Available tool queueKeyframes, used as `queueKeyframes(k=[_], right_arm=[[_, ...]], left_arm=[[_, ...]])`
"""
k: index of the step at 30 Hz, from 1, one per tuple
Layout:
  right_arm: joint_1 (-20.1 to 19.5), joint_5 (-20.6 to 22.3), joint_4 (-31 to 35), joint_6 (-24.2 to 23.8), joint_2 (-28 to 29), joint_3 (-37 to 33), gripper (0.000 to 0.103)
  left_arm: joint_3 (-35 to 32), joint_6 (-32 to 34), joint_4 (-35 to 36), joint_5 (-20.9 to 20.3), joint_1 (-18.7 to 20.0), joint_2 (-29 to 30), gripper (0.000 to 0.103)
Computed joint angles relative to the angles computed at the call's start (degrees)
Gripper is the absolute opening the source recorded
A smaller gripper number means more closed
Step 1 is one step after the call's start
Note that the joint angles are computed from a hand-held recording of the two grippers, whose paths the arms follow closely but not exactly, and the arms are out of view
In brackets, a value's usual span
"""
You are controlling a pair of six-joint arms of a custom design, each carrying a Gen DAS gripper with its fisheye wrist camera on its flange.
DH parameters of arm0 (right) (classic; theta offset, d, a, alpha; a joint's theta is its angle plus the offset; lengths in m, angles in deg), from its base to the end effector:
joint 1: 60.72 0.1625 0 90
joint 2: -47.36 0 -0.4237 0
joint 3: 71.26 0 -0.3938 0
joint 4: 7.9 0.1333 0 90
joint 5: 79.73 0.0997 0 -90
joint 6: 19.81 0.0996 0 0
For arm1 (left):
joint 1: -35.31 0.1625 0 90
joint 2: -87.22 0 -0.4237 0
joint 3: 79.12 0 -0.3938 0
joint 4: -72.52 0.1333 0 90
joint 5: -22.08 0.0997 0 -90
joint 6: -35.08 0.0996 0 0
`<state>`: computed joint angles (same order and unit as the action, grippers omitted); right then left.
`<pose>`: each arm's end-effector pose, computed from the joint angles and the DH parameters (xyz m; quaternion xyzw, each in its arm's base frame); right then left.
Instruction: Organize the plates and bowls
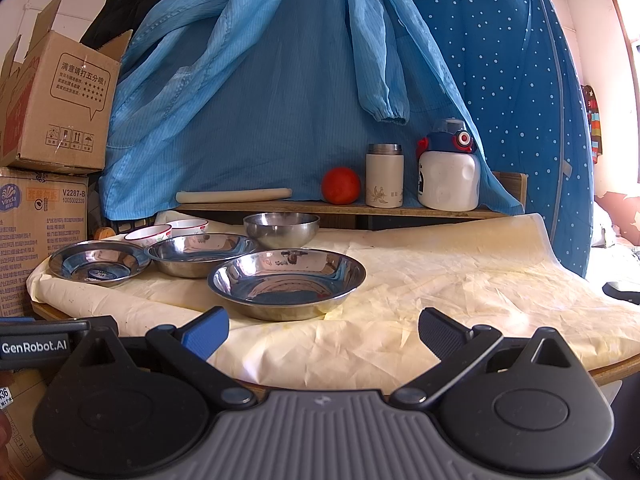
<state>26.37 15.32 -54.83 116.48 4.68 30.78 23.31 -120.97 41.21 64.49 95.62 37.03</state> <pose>0.0945 -0.5932 -0.0078 0.2456 -0.7395 0.5611 0.2792 -0.0876 -0.5712 0.0595 0.1360 0.7759 -0.5347 0.3060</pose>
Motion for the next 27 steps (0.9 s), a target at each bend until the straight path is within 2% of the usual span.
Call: queueKeyframes(k=[6, 19, 27], right_arm=[[0.01, 0.01, -0.01, 0.00, 0.01, -0.01, 0.103], [0.12, 0.22, 0.62, 0.06, -0.02, -0.41, 0.103], [0.27, 0.52, 1.53, 0.06, 0.04, -1.23, 0.103]], left_arm=[[-0.16, -0.24, 0.42, 0.43, -0.18, 0.32, 0.102], [-0.27, -1.82, 2.42, 4.03, 0.68, -0.41, 0.102], [-0.08, -0.51, 1.42, 4.36, 0.54, -0.89, 0.102]])
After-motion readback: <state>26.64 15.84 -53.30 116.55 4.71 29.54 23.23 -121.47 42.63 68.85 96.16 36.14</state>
